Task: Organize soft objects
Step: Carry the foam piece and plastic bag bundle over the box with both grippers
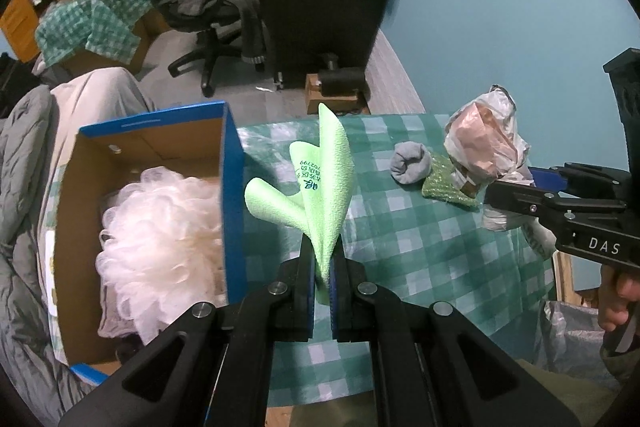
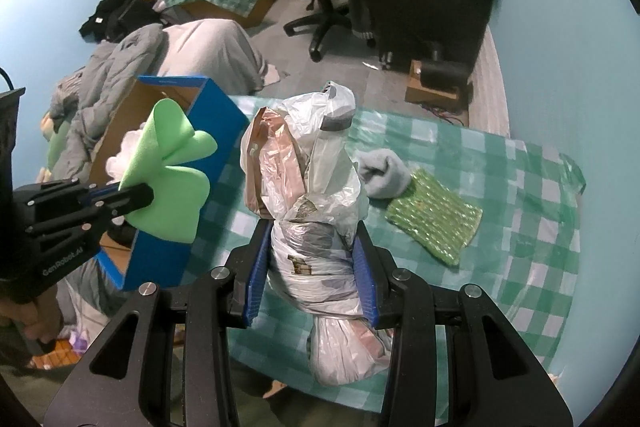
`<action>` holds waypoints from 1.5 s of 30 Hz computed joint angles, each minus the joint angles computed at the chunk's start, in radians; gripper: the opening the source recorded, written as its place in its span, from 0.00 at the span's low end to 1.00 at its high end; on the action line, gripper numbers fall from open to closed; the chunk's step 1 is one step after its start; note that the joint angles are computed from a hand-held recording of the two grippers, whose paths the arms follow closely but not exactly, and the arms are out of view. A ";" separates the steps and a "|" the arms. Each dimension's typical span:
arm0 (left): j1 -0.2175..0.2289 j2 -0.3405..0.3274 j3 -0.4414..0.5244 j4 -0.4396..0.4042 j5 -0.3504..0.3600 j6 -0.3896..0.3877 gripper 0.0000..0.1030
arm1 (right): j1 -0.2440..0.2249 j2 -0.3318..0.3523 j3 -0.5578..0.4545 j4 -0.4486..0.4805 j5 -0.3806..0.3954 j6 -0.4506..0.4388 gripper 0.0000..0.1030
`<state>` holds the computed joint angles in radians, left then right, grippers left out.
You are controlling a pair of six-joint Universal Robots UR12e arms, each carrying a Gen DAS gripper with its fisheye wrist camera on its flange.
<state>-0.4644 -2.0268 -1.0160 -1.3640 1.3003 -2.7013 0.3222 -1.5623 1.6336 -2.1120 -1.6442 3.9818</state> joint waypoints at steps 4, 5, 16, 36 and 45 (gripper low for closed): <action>0.013 0.004 0.003 0.005 -0.007 -0.017 0.05 | 0.004 0.016 -0.023 -0.006 0.003 -0.016 0.38; 0.018 0.006 0.004 0.005 -0.010 -0.024 0.05 | 0.004 0.021 -0.030 -0.007 0.005 -0.022 0.38; 0.059 0.004 0.035 0.030 -0.017 -0.062 0.05 | 0.008 0.086 -0.110 -0.021 0.027 -0.093 0.38; 0.120 -0.075 0.136 0.066 0.037 -0.092 0.05 | 0.017 0.271 -0.338 0.001 0.083 -0.241 0.38; 0.127 -0.127 0.185 0.042 0.062 -0.070 0.05 | 0.018 0.354 -0.439 0.052 0.105 -0.283 0.38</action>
<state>-0.3372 -2.1539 -0.8307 -1.3224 1.3619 -2.7713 0.3405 -1.2086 1.1946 -2.0597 -1.5394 3.6990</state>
